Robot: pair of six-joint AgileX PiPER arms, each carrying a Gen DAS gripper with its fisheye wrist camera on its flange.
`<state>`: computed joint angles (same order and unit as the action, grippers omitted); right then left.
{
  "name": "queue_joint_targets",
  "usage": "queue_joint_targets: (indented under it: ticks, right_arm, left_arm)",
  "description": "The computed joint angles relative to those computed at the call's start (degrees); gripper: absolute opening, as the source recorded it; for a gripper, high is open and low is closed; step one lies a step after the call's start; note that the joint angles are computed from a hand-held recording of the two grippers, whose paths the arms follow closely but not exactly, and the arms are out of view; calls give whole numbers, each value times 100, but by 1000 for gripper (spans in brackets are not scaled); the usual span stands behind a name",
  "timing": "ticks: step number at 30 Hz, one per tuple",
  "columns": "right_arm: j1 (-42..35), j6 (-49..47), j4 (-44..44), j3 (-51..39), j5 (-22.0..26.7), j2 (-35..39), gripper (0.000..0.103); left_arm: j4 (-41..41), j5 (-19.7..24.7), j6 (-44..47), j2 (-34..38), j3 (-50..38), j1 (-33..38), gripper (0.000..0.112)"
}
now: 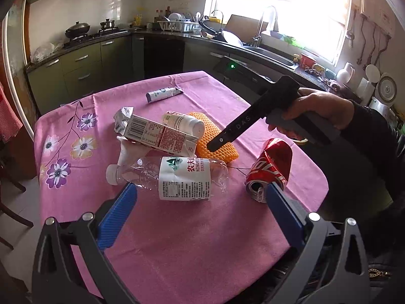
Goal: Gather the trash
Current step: 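Grasp the orange foam net with the right gripper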
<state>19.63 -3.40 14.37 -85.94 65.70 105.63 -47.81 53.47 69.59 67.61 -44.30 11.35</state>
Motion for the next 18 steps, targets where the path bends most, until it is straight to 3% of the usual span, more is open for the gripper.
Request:
queue_joint_targets:
  ticks: [4, 7, 9, 12, 18]
  right_arm:
    - [355, 338, -419, -112, -102, 162, 70]
    - [399, 356, -497, -62, -207, 116, 52]
    - [414, 421, -618, 45, -346, -57, 25]
    - [279, 375, -542, 207, -461, -336, 14]
    - [-120, 207, -425, 535, -519, -935, 13]
  left_arm:
    - [-80, 39, 74, 136, -24, 60, 97]
    - [-107, 67, 151, 127, 11, 87, 97]
    - [-112, 64, 200, 120, 31, 118, 97]
    - [-127, 57, 221, 149, 31, 164, 97]
    - [-136, 142, 295, 87, 32, 98, 97]
